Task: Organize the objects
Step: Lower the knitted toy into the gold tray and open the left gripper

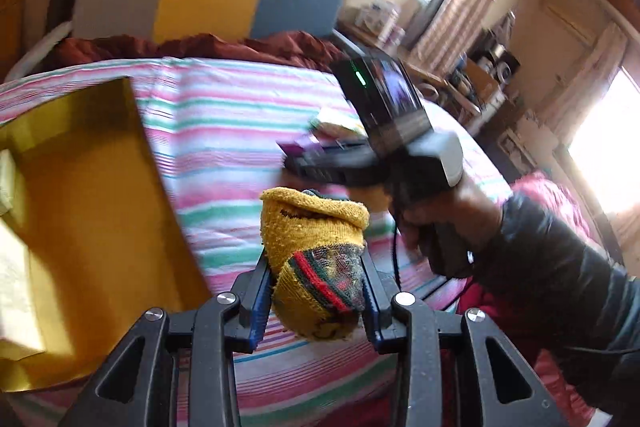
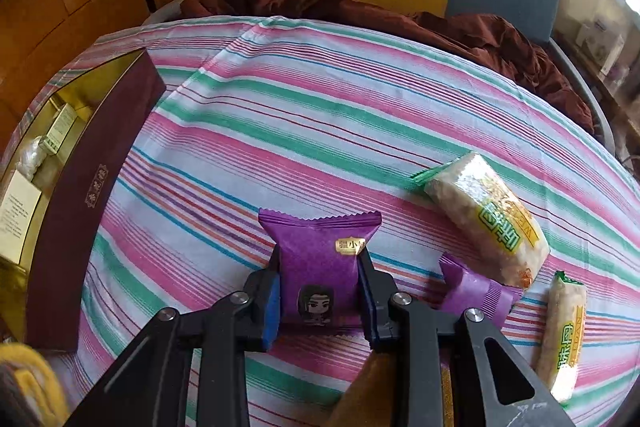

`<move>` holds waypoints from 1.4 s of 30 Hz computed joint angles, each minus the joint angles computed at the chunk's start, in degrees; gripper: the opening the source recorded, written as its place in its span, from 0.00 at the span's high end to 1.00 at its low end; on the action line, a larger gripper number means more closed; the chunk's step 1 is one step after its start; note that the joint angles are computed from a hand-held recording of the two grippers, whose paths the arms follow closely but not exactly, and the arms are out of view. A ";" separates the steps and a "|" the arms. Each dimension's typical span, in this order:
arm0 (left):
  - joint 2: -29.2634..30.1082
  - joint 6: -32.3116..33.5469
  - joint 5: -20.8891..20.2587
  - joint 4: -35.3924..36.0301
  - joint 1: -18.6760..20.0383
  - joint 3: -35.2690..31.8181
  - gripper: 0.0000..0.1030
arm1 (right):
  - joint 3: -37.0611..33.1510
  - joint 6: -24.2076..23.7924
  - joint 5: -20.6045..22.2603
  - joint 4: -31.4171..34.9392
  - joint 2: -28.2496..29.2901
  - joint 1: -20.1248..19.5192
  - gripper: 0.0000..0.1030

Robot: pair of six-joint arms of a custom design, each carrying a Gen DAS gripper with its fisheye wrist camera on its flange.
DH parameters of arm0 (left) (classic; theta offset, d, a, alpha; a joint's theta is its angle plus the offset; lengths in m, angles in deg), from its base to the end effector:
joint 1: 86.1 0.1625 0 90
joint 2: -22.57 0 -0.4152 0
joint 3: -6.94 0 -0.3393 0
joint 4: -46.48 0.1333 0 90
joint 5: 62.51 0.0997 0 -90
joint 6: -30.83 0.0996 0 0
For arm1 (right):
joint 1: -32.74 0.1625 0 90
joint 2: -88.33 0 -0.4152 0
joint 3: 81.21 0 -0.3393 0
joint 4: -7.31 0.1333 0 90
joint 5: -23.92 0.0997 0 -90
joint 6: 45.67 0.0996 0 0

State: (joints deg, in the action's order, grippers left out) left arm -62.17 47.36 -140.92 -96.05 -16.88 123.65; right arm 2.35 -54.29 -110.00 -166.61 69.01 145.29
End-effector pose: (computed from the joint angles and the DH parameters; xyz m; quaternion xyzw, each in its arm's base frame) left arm -0.0176 -0.4784 0.3400 0.2961 0.9333 -0.1811 0.0927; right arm 0.3114 -0.5824 -0.0397 0.1839 -0.8974 0.2020 0.3465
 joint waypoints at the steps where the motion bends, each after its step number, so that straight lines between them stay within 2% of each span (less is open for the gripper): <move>1: -0.02 -0.18 0.19 -0.30 0.35 -0.92 0.64 | -0.07 -0.35 0.26 0.00 0.13 0.12 0.69; 7: 0.77 -3.03 2.87 -0.06 4.08 -10.50 0.64 | -0.71 -0.73 -1.18 0.23 0.87 0.60 0.69; 11: 4.77 -5.39 5.28 4.25 7.58 -19.96 0.64 | -1.00 -1.11 -2.11 0.15 1.25 0.81 0.69; 13: 7.24 -5.81 7.94 6.67 8.91 -24.24 0.64 | -1.09 -1.23 -2.36 0.21 1.34 0.87 0.69; 18: 12.50 -6.84 9.52 10.05 11.79 -31.14 0.64 | -1.29 -1.64 -2.80 0.23 1.56 0.99 0.69; 25: 20.02 -5.51 14.92 14.82 13.58 -40.04 0.64 | -1.66 -2.14 -3.06 0.46 1.81 1.06 0.69; 27: 22.20 -5.05 15.34 16.44 14.08 -42.74 0.64 | -1.78 -2.22 -3.00 0.60 1.83 1.04 0.69; 32: 26.16 -4.92 19.50 18.55 14.28 -46.72 0.62 | -2.13 -2.64 -2.84 0.80 1.92 0.94 0.69; 35: 28.21 -5.53 23.76 19.48 14.34 -48.74 0.53 | -2.33 -2.92 -2.85 0.83 2.05 0.91 0.69; 36: 28.44 -5.77 24.48 19.38 14.44 -48.96 0.53 | -2.36 -2.97 -2.82 0.84 2.07 0.90 0.69; 42: 26.09 -7.83 22.60 18.72 14.70 -47.81 0.48 | -2.35 -3.28 -2.64 0.53 2.11 0.84 0.69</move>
State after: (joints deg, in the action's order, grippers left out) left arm -36.08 39.53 -118.32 -77.33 -2.18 75.84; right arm -0.01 -57.57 -112.65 -166.08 71.13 146.14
